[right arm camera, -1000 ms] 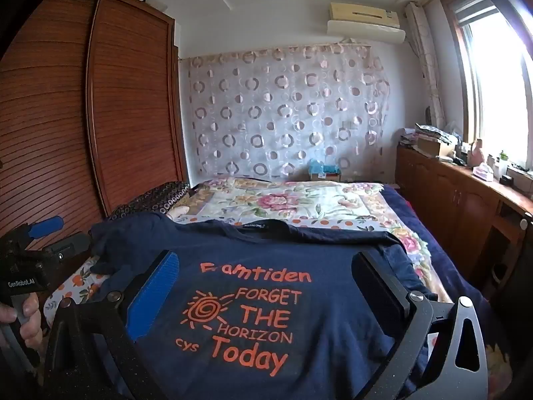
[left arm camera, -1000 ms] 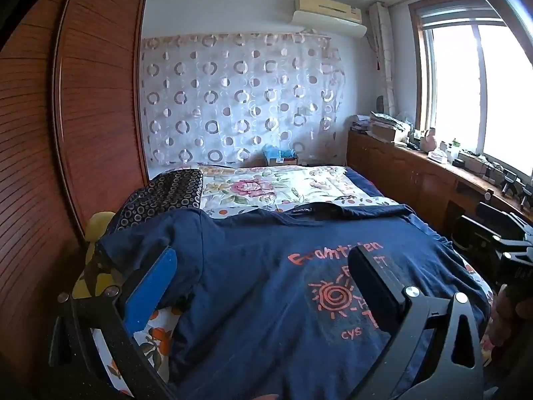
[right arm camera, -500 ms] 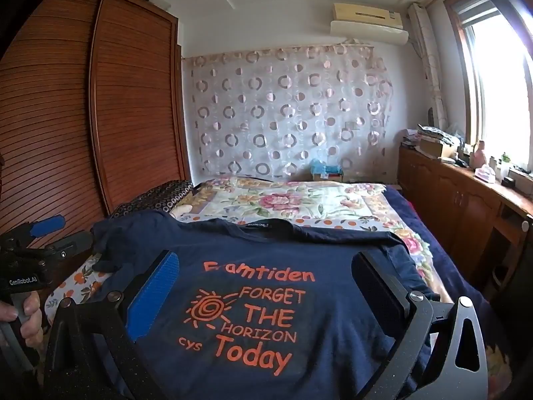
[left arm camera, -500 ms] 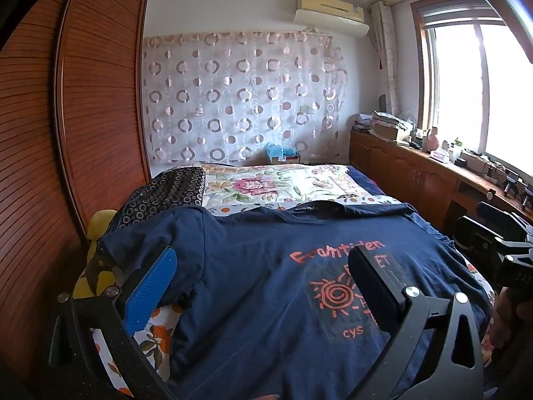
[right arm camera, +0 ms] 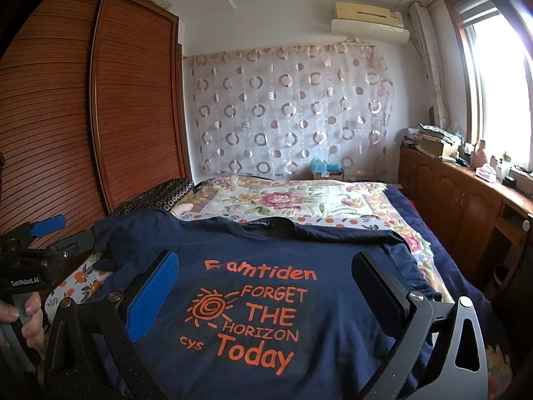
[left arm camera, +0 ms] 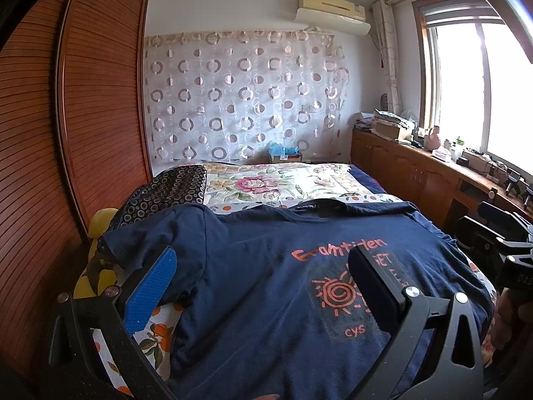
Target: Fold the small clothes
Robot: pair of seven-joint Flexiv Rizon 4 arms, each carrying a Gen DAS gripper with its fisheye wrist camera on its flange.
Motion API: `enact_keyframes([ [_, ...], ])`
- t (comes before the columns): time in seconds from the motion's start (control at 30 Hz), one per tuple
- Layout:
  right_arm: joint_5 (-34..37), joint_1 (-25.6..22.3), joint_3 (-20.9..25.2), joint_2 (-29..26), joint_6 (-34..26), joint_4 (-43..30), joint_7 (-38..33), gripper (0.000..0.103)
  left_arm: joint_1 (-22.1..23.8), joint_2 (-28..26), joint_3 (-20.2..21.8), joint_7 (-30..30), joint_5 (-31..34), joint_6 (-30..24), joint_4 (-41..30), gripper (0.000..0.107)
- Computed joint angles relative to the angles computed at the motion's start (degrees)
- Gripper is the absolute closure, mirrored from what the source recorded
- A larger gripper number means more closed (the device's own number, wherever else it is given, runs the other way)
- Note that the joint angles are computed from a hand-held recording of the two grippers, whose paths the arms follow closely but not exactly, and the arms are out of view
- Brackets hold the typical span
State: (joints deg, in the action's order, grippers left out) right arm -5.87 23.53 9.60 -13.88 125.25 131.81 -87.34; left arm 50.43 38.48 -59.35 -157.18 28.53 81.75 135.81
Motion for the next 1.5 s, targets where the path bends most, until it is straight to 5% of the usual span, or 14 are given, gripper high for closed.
enact_keyframes([
  [1.5, -0.44, -0.09, 0.11, -0.44, 0.43, -0.25, 0.16, 0.000, -0.47, 0.18, 0.19, -0.49, 0.57, -0.62, -0.28, 0.004],
])
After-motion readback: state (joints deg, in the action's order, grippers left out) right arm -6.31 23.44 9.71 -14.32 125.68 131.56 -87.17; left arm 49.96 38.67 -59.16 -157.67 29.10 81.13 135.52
